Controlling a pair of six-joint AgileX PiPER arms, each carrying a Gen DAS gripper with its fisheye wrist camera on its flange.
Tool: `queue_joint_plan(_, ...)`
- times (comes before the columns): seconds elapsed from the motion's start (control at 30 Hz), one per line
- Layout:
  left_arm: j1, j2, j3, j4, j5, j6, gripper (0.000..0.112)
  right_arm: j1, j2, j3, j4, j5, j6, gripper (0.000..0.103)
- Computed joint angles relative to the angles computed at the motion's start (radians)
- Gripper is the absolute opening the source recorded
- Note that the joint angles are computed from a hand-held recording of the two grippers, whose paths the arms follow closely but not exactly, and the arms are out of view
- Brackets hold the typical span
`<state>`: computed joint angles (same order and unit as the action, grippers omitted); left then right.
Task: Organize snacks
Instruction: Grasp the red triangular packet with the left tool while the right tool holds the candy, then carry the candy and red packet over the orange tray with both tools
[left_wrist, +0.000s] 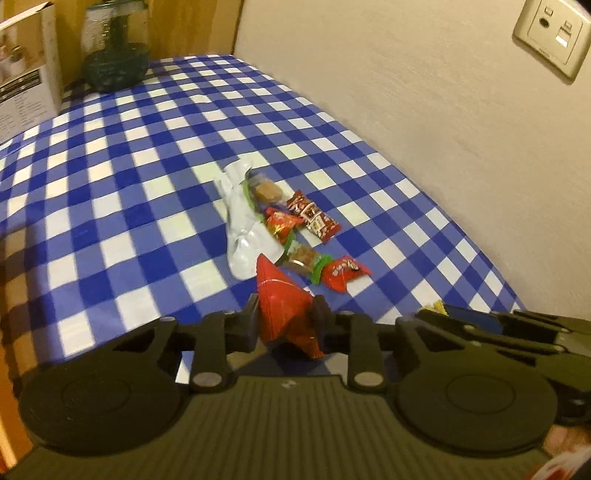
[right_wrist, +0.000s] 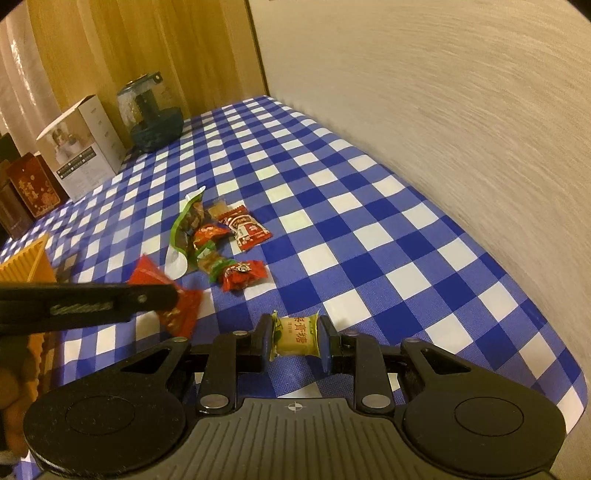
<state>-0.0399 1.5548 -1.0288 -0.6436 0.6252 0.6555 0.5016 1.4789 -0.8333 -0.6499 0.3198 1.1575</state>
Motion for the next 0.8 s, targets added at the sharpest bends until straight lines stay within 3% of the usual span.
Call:
queue_joint_plan(0.17, 0.032, -0.081, 0.034, 0.017, 0.049, -0.029, 0.025, 0.034, -0.022, 0.008, 0.016, 0.011, -0.021, 0.026)
queue_joint_plan(0.33, 0.063, -0.195, 0.053, 0.065, 0.131, -0.085, 0.025, 0.096, -0.079, -0.004, 0.061, 0.076, -0.029, 0.026)
queue_joint_plan(0.57, 0.1, -0.39, 0.069, 0.154, 0.257, -0.175, 0.025, 0.257, -0.171, -0.056, 0.037, 0.272, 0.059, 0.026)
queue_joint_plan(0.8, 0.278, -0.532, 0.069, 0.117, 0.424, -0.083, 0.025, 0.46, -0.209, -0.125, -0.038, 0.469, 0.178, 0.026)
